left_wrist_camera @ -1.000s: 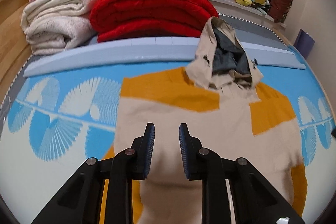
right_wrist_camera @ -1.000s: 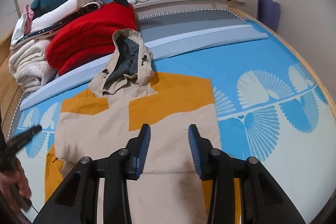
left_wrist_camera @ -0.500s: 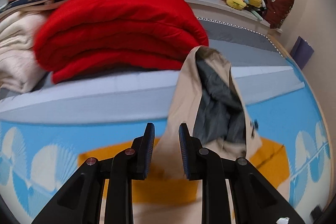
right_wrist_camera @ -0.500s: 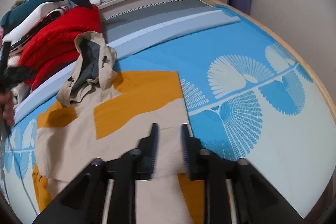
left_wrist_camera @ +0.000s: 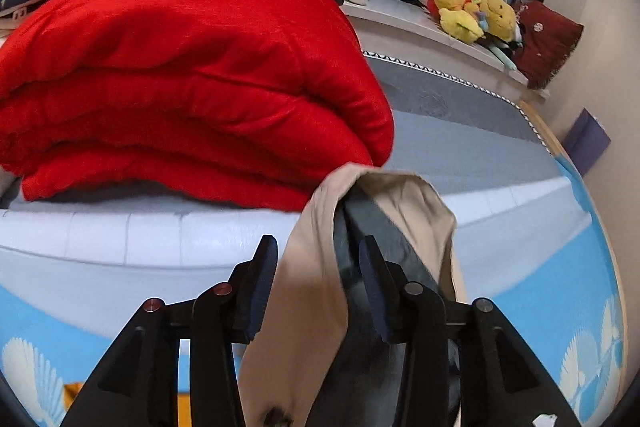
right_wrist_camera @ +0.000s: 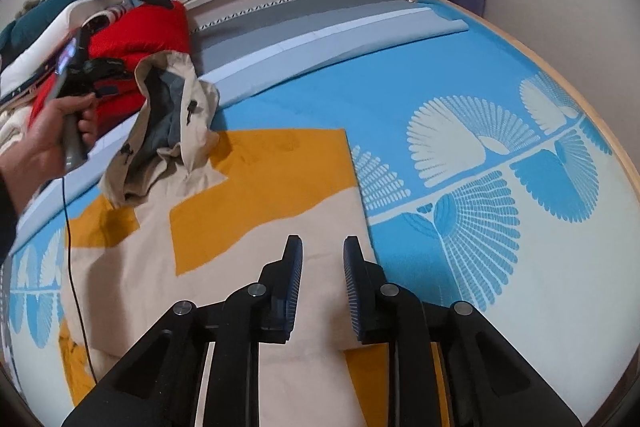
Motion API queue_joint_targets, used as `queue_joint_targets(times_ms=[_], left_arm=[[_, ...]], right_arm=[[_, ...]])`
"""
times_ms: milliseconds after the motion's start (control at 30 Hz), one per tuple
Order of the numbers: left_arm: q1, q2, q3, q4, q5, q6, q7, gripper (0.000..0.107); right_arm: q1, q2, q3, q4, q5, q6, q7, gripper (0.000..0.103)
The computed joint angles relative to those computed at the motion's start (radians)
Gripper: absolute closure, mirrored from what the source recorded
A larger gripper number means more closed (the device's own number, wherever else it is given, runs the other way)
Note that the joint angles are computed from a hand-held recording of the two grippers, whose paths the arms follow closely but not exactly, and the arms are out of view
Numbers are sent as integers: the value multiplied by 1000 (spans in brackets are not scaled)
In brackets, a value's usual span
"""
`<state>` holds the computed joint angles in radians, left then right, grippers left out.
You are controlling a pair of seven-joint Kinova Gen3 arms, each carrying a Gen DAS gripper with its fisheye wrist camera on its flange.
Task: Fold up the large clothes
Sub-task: 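Grasp the jacket hood with the left tool and lift it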
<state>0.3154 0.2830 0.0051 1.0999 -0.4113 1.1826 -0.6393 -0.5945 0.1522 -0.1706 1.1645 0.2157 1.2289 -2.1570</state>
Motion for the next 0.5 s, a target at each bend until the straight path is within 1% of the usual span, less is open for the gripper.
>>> queue_joint_targets(times_ms=[33,67,100,133,167,200,267,333,400,500], left_arm=[[2,11,-3,-8,-11,5,0,69],[11,27,-13,-18,-28,14,11,73],[7,31,-14,-13,-28,9,19,82],[-5,34,-13,-8,-13,-3,13,87],[-16,36,-10,-2,2,-11,-2,97],[-18,38,-10,-5,3,-10,-16,104],[-8,33,-6,-9,-14,-4,-62,107],[0,8,1,-5,-16,-1,-97,107],[22,-49,22,13,-17,10,-132,107],[80,-136,69,47,-53,37,-178,107]], right_arm=[[2,1,1,1,-3,-8,-2,83],[4,0,2,5,-6,-18,-3,85],[4,1,2,11,-3,-27,-3,86],[5,5,1,13,-4,-29,3,87],[6,12,2,8,-8,-24,8,89],[9,15,3,10,-15,-23,10,89],[14,19,6,8,-27,-19,15,90],[19,17,9,6,-39,-18,14,90],[21,10,9,8,-40,-26,14,90],[24,-4,11,9,-37,-40,-1,90]])
